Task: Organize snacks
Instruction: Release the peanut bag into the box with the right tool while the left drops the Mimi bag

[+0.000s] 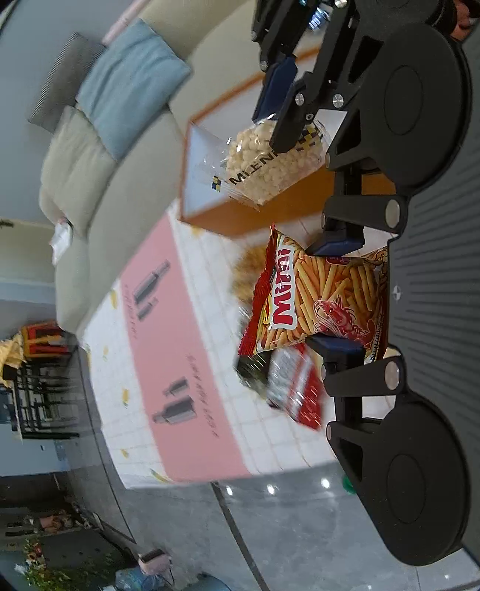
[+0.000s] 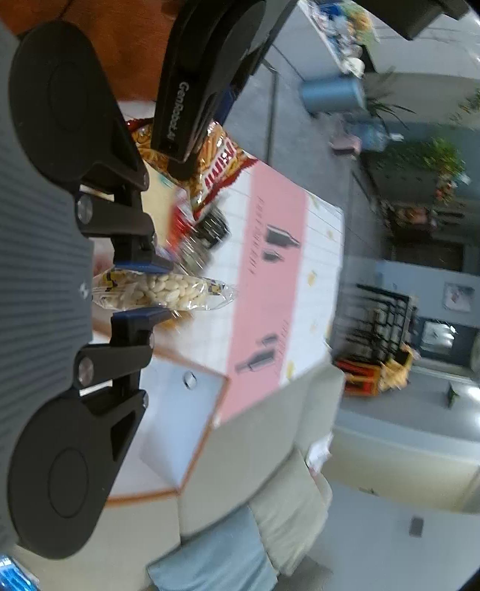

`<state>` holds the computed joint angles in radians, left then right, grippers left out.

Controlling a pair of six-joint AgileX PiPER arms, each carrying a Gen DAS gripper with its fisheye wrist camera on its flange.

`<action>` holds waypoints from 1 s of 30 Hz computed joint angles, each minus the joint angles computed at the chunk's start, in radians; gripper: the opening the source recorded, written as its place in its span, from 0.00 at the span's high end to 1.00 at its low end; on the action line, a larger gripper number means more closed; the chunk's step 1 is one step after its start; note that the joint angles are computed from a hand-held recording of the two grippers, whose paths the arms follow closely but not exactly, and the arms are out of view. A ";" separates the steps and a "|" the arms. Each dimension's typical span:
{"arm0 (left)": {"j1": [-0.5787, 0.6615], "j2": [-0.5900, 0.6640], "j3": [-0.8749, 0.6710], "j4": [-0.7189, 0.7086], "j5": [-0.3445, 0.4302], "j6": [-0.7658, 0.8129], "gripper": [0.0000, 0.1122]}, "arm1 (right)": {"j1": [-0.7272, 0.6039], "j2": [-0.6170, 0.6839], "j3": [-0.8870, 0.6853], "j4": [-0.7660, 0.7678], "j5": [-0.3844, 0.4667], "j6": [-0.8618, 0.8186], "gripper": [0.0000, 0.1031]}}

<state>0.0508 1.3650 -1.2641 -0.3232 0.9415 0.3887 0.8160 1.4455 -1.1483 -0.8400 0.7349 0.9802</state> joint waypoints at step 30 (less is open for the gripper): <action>-0.477 0.574 -0.531 0.150 0.276 -0.331 0.56 | -0.567 0.095 0.124 0.599 -0.075 -0.646 0.83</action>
<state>-0.4264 1.9392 -1.7947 -0.1728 1.2173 0.0573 0.2489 1.5404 -1.0238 -0.2415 0.6603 0.3343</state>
